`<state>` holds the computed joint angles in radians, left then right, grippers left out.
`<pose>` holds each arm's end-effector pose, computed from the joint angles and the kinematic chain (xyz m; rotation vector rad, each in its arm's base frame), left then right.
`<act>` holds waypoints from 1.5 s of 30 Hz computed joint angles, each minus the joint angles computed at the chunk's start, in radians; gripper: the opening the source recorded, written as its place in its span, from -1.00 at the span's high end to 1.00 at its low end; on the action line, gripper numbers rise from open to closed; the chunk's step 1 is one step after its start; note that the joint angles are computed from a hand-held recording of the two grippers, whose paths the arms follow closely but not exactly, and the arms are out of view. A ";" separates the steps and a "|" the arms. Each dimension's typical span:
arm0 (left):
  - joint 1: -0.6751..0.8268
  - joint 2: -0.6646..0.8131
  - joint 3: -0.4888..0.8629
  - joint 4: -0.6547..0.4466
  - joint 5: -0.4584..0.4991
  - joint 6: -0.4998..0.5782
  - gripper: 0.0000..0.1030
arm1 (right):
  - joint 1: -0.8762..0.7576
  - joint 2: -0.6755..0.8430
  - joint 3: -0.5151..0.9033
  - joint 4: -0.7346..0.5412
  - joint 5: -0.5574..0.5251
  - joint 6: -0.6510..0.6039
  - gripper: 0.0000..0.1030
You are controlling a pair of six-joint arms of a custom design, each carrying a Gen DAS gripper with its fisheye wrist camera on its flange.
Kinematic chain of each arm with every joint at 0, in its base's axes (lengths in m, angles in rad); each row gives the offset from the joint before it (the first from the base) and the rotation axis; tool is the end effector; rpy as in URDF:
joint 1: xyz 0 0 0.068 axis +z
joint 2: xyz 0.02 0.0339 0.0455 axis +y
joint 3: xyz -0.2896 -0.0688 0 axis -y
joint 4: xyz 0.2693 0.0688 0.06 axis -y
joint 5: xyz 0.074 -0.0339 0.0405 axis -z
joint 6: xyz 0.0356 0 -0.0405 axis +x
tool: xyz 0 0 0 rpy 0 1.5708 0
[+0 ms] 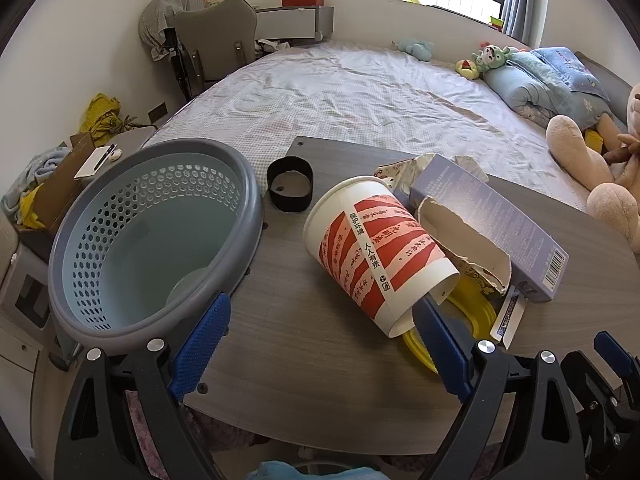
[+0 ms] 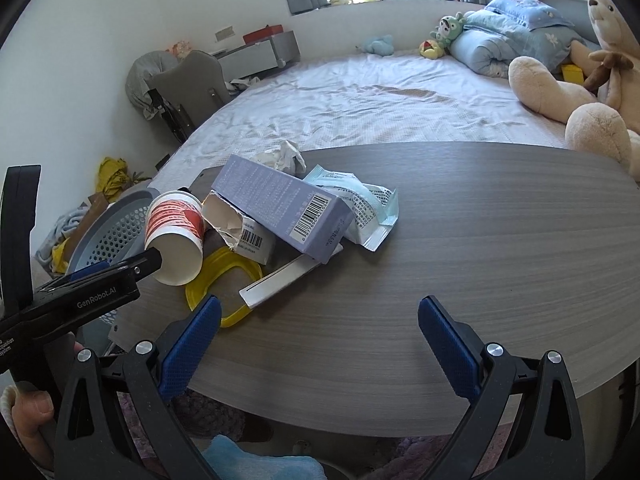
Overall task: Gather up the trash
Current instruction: 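Move the left gripper to the red-and-white paper cup and close on it, then lift the cup with the left gripper while the right gripper grasps the yellow lid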
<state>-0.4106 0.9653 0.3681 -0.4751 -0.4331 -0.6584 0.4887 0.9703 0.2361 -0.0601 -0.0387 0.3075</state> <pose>0.1549 -0.0511 0.1564 -0.4471 2.4593 0.1489 0.1523 0.0826 0.1384 -0.2367 2.3948 0.4245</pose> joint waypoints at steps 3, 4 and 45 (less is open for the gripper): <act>0.031 -0.042 -0.010 -0.033 -0.007 0.010 -0.71 | 0.005 -0.011 0.000 -0.006 0.006 0.001 -0.88; 0.038 -0.050 -0.012 -0.044 -0.011 0.011 -0.71 | 0.005 -0.016 0.000 -0.009 0.008 0.000 -0.88; 0.213 0.168 0.031 0.158 0.273 0.237 -0.17 | -0.023 -0.036 -0.026 -0.039 0.008 0.007 -0.88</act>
